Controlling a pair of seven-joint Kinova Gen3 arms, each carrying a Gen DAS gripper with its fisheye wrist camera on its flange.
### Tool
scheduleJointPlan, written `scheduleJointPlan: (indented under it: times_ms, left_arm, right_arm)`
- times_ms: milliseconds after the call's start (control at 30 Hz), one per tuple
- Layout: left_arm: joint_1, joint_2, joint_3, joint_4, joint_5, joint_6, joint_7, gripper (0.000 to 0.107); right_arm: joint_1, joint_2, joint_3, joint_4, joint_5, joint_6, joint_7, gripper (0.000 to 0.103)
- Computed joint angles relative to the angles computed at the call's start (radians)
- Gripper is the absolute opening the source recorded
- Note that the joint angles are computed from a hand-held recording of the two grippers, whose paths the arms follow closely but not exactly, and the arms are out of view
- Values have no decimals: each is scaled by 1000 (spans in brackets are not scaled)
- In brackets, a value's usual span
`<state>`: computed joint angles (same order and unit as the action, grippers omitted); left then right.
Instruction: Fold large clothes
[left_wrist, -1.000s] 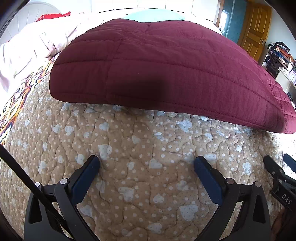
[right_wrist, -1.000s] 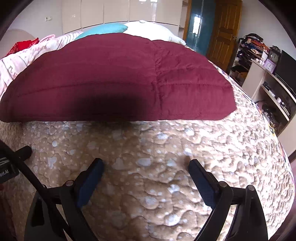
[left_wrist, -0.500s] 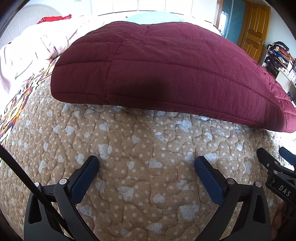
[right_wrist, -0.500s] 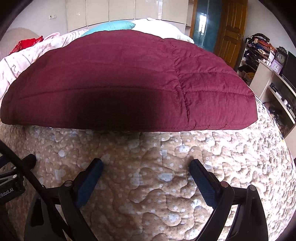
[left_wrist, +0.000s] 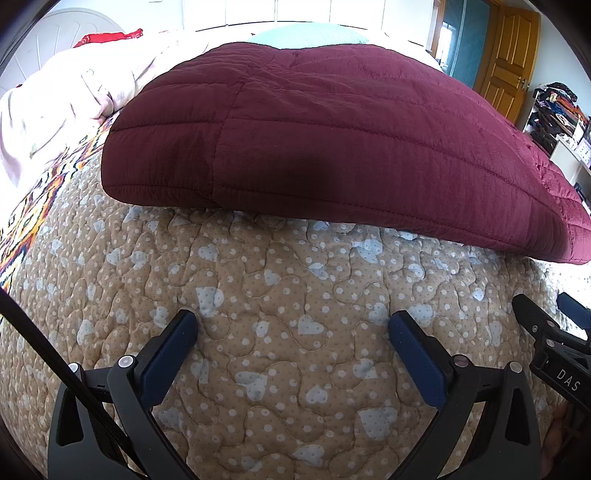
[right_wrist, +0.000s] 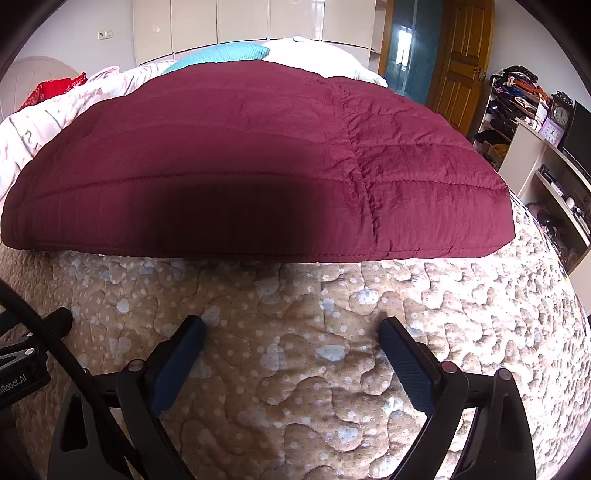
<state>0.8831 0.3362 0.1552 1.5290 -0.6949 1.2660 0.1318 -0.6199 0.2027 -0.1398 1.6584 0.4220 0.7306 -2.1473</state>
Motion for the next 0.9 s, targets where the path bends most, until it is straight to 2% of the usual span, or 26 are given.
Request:
scheduleJointPlan:
  times_ms: [900]
  left_arm:
    - [12, 19, -8, -14, -1, 8, -1, 103]
  right_arm:
    - [0, 0, 0, 1, -3, -3, 1, 99]
